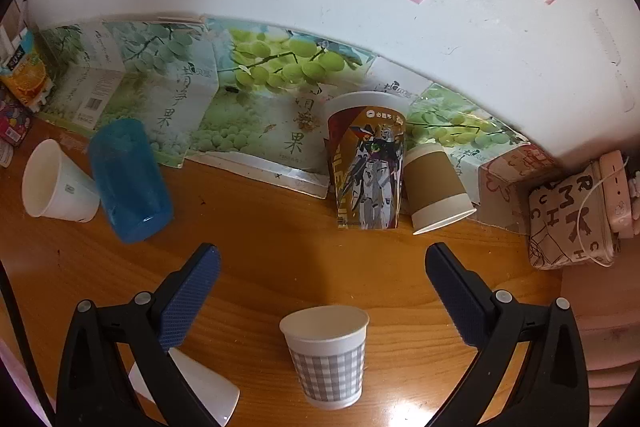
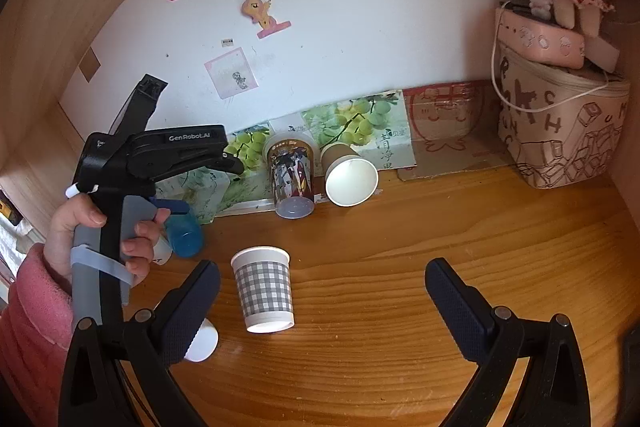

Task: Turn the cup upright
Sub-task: 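Move the left tool toward the upside-down printed plastic cup, then close the left tool around the printed cup's body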

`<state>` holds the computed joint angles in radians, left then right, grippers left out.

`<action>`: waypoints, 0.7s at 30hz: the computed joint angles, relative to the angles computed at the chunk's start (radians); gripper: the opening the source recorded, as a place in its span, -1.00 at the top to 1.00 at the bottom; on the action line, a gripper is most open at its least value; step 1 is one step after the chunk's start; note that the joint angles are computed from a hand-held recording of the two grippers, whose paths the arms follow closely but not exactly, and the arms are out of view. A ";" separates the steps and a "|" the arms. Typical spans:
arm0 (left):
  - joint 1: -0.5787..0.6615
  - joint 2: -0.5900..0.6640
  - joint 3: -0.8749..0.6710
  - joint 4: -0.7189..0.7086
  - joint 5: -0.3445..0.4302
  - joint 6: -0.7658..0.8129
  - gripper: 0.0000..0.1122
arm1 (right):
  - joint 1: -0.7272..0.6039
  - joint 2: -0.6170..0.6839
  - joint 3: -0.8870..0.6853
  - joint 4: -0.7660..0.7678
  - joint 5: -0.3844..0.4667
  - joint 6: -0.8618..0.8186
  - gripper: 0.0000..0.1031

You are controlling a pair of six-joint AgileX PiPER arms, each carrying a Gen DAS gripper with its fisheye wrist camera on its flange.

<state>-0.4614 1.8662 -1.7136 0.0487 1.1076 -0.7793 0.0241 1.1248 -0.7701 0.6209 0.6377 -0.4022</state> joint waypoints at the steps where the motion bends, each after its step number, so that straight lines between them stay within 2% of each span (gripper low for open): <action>1: 0.012 0.020 -0.009 -0.019 -0.008 0.015 -0.82 | 0.002 0.025 0.001 0.031 -0.012 -0.032 -0.99; 7: 0.054 0.130 -0.063 -0.085 -0.061 0.063 -0.82 | 0.037 0.152 0.024 0.264 -0.115 -0.251 -0.99; 13: 0.078 0.223 -0.123 -0.157 -0.103 0.117 -0.81 | 0.033 0.263 0.026 0.499 -0.134 -0.479 -0.99; 18: 0.068 0.315 -0.235 -0.137 -0.042 0.113 -0.81 | 0.021 0.337 0.022 0.657 -0.124 -0.616 -0.99; 21: 0.071 0.352 -0.278 -0.143 -0.023 0.120 -0.81 | 0.028 0.376 0.008 0.687 -0.133 -0.610 -0.99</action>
<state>-0.3899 2.2182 -1.9920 -0.0938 1.0846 -0.6589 0.0520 1.5006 -0.7623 1.3079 0.5045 -1.0122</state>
